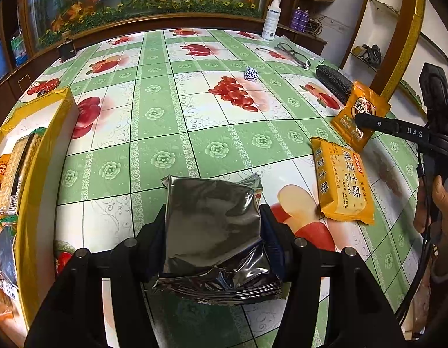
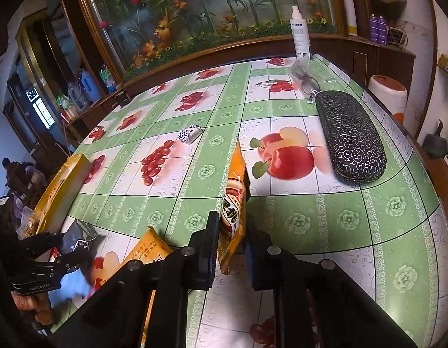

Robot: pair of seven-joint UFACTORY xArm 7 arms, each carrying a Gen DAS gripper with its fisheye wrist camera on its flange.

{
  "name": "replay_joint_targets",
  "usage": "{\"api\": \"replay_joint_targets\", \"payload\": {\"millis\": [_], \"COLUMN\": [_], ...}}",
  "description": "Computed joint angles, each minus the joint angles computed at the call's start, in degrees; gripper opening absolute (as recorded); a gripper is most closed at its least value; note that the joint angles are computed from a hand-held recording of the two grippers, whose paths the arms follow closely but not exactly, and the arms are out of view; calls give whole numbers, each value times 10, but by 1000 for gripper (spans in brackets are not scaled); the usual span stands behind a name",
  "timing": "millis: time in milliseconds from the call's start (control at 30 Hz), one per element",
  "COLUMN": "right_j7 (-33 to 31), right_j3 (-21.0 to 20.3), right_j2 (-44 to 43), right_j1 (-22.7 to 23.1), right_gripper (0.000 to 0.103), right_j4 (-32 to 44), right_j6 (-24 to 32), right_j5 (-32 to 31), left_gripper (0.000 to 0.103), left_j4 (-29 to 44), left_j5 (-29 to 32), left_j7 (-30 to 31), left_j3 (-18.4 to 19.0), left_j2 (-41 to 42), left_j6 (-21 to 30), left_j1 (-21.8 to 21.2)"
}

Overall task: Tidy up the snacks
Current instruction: 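Carry foil bag and orange bag over the tray with both tools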

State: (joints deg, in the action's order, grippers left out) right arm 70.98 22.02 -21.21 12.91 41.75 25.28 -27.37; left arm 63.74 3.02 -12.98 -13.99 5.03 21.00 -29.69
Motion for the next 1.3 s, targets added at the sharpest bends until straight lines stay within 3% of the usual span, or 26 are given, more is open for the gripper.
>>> {"api": "replay_joint_targets", "payload": {"millis": [167, 300, 600, 800, 1067, 1200, 1300], "right_j7": [0, 1, 2, -12, -16, -3, 35], "right_j3": [-15, -25, 32, 68, 113, 135, 166], "right_j2": [-6, -9, -25, -4, 58, 108, 152], "right_j1": [4, 4, -49, -69, -89, -97, -118], "right_gripper": [14, 13, 13, 13, 12, 12, 12], "right_j4": [-24, -59, -65, -27, 37, 81, 127], "right_j6": [-57, -140, -206, -226, -249, -258, -255], "right_j5": [27, 68, 103, 106, 86, 50, -16], "left_gripper": [57, 57, 57, 57, 57, 57, 57], "left_j4": [-7, -15, -21, -44, -72, -88, -105], "left_j5": [-13, -39, 146, 158, 243, 269, 270], "left_j7": [3, 16, -153, -179, -262, -291, -302], "left_j3": [-1, -4, 10, 6, -14, -23, -24], "left_j2": [-9, -18, -38, -67, -124, -153, -173], "left_j6": [-9, -16, -16, -29, -16, -6, -6], "left_j1": [3, 6, 3, 22, 63, 91, 110]}}
